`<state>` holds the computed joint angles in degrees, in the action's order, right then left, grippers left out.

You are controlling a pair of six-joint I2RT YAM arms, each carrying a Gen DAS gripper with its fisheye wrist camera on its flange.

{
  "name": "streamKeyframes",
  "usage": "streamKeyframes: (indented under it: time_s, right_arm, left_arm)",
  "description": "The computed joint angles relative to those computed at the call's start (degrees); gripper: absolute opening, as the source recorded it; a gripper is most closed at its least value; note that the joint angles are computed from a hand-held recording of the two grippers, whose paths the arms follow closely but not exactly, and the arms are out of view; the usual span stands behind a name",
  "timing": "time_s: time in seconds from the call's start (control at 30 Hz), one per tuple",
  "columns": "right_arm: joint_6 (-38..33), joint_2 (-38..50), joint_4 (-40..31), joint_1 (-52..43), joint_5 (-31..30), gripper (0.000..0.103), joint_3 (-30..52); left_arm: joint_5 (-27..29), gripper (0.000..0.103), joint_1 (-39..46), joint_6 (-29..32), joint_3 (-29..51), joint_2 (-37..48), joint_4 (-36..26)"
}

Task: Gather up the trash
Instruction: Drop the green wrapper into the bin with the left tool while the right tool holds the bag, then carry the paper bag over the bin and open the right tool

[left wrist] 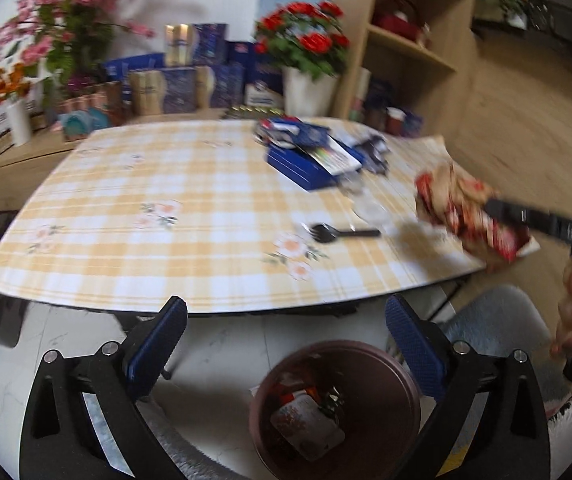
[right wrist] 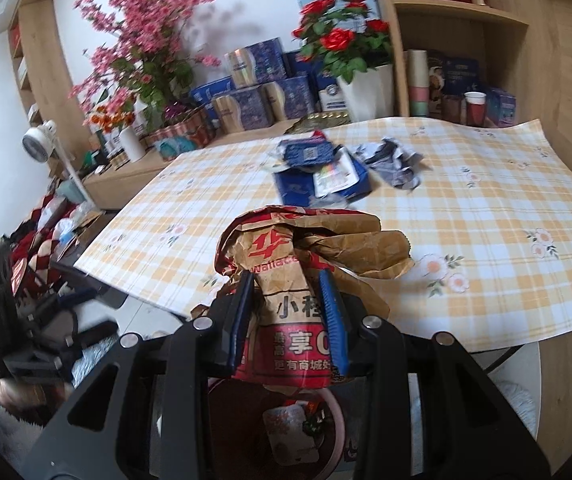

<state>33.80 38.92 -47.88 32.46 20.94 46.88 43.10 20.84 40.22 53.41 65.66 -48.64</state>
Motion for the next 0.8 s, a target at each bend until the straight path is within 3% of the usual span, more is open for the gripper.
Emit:
streamKeyframes:
  time_s: [0.3, 0.53, 0.8]
  right_arm:
    - [5.0, 4.2, 1.5, 10.6, -1.7, 0.036, -0.9]
    - [9.7, 7.4, -1.5, 14.6, -2.7, 0.036, 0.0]
    - [10.3, 8.2, -2.4, 14.2, -10.2, 0.036, -1.2]
  left_arm:
    - [3.4, 0.097, 9.9, 0.7, -0.3, -4.2, -0.5]
    - [3.1, 0.097, 10.5, 1.0, -0.6, -4.0, -0.8]
    - [1.9, 0.097, 9.9, 0.0, -1.0, -2.7, -0.7]
